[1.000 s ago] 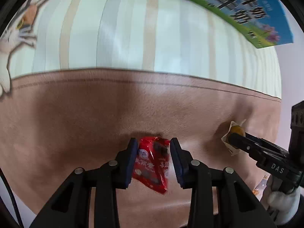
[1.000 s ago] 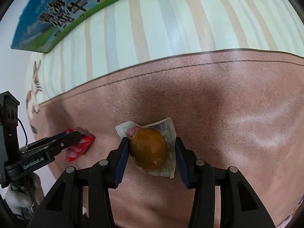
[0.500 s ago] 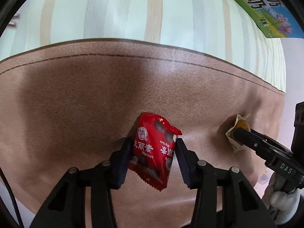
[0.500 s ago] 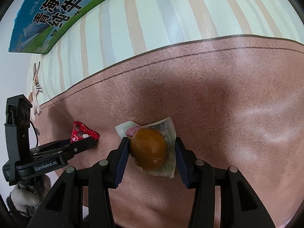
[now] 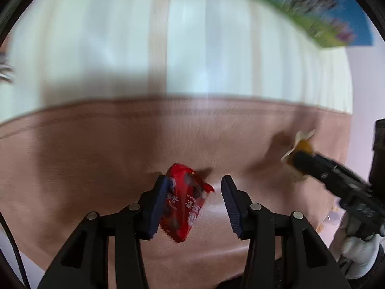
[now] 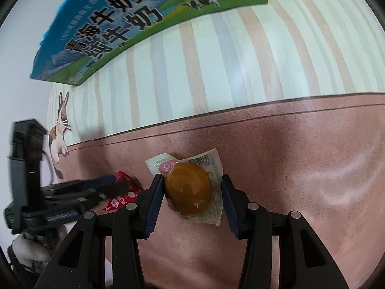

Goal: Organize snacks
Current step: 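Lift the red packet and yellow egg snack off the blanket with both tools, then carry the red packet and yellow egg snack over the cardboard box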

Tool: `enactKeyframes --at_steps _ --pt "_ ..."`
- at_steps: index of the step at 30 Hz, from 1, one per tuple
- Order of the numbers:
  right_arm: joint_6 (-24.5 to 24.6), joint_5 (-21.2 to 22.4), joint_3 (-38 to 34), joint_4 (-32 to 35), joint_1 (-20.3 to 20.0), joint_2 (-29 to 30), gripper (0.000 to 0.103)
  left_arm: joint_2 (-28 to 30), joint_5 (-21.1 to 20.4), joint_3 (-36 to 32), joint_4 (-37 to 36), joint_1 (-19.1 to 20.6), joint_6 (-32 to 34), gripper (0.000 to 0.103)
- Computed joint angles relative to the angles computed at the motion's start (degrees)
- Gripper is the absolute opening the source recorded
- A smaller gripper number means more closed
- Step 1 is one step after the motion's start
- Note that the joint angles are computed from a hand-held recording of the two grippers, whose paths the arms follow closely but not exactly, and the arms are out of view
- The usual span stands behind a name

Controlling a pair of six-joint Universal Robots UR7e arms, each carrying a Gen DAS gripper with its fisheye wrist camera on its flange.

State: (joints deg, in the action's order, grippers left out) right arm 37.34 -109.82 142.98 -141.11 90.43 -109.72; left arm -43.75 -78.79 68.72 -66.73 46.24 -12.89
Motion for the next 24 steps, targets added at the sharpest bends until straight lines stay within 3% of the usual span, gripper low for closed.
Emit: enactKeyframes --at_steps 9,10,11,13,16,18,20,21,24 --pt "0.26 1.82 1.16 -0.25 -1.56 0.00 0.049 1.72 -1.59 -3.00 3.92 2.31 -0.01 0.044" --pt "0.27 1.95 1.26 -0.31 -1.75 -0.15 0.049 2.28 -2.53 -3.94 4.46 2.71 -0.15 0.051" --pt "0.33 1.95 1.28 -0.47 -1.80 -0.05 0.049 2.94 -4.59 -5.11 5.65 3.52 -0.30 0.065" --pt "0.44 2.16 1.30 -1.01 -2.07 0.21 0.049 3.36 -7.72 -5.58 6.56 4.84 -0.74 0.074" --pt "0.20 2.43 1.36 -0.94 -2.49 -0.07 0.049 2.72 -6.46 -4.47 5.92 4.82 -0.76 0.074" --pt "0.13 2.20 1.27 -0.64 -2.32 -0.17 0.049 1.11 -4.60 -0.82 4.23 3.69 -0.63 0.068" --pt "-0.15 2.14 1.45 0.29 -2.60 -1.38 0.049 0.40 -1.71 1.10 3.24 2.23 -0.15 0.050" --pt "-0.19 2.13 1.46 0.52 -2.70 -1.62 0.049 0.30 -1.16 1.59 2.86 1.40 -0.41 0.045" --pt "-0.37 2.10 1.78 1.15 -3.31 -3.11 0.050 -1.02 -0.24 2.99 2.30 1.03 -0.66 0.043"
